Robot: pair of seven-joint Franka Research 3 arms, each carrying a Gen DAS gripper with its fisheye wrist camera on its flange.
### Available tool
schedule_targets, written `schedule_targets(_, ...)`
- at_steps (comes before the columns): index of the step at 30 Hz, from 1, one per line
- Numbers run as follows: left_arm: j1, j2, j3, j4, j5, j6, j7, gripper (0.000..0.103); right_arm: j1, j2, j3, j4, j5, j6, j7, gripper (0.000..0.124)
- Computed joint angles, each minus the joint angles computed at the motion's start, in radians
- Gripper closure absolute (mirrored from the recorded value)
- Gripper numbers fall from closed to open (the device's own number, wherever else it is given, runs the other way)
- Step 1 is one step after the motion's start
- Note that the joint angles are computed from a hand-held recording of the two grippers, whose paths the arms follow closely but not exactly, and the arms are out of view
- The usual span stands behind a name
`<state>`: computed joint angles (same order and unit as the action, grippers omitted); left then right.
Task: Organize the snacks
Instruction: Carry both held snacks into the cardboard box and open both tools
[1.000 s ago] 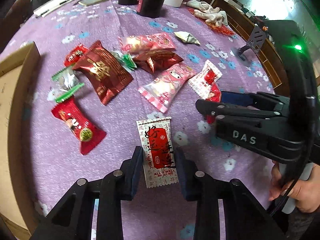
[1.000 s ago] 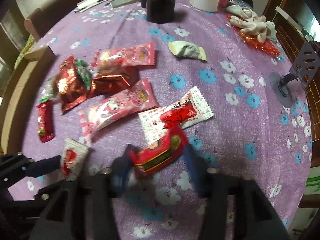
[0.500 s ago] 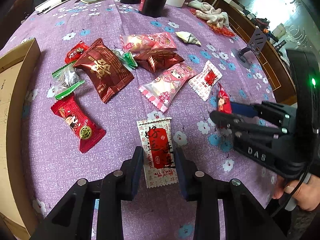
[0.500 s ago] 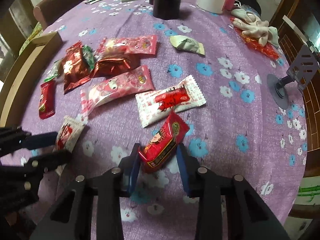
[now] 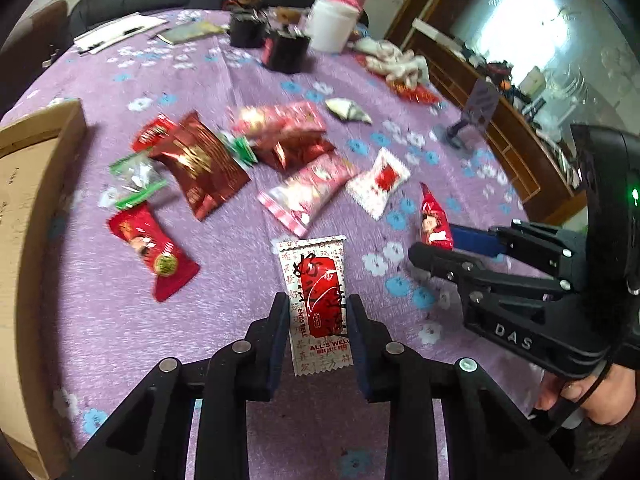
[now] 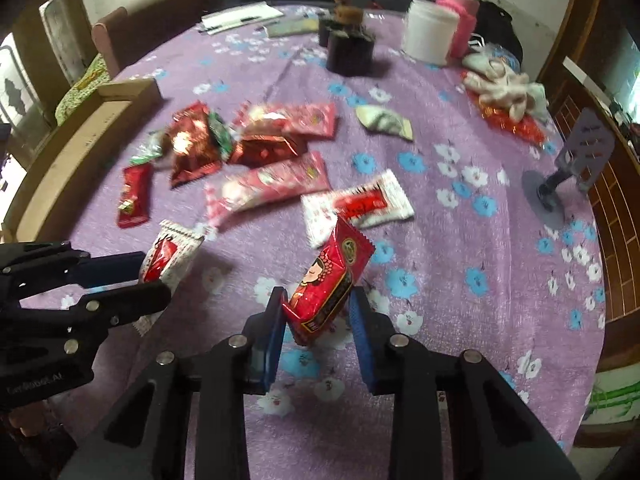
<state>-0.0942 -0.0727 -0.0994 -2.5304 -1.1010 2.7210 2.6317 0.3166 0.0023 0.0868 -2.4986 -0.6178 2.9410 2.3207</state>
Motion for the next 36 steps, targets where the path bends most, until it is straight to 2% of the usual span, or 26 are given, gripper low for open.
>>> schedule_targets(4,0.017,-0.027,0.020,-0.003,0.017,0.000,-0.027,0.074,0.014,0.003,0.012,0.042,-0.020,-0.006,-0.004,0.094)
schedule_targets(10,0.070,-0.072,0.084,0.004,0.039,0.010,-0.058,0.074,0.091,0.095,0.027,0.214,0.058,-0.033,-0.141,0.093)
schedule_targets(14,0.131,-0.077,0.141,0.038,0.089,0.020,-0.086,0.074,0.152,0.212,0.043,0.389,0.148,-0.045,-0.267,0.093)
schedule_targets(18,0.193,-0.026,0.168,0.091,0.155,0.046,-0.117,0.073,0.205,0.336,0.051,0.557,0.230,-0.068,-0.360,0.093)
schedule_targets(22,0.253,0.066,0.158,0.162,0.220,0.075,-0.172,0.073,0.246,0.464,0.053,0.725,0.318,-0.099,-0.443,0.093)
schedule_targets(26,0.309,0.153,0.123,0.235,0.274,0.094,-0.219,0.073,0.285,0.599,0.041,0.911,0.389,-0.166,-0.518,0.093)
schedule_targets(28,0.330,0.192,0.108,0.263,0.324,0.122,-0.260,0.073,0.315,0.659,0.014,0.997,0.409,-0.206,-0.533,0.093)
schedule_targets(30,0.358,0.242,0.094,0.315,0.352,0.097,-0.287,0.073,0.332,0.730,-0.004,1.099,0.440,-0.261,-0.555,0.093)
schedule_targets(33,0.371,0.299,0.081,0.361,0.440,0.121,-0.369,0.073,0.357,0.789,-0.037,1.187,0.477,-0.306,-0.580,0.093)
schedule_targets(36,0.393,0.335,0.062,0.400,0.503,0.109,-0.417,0.070,0.378,0.839,-0.067,1.270,0.490,-0.361,-0.603,0.093)
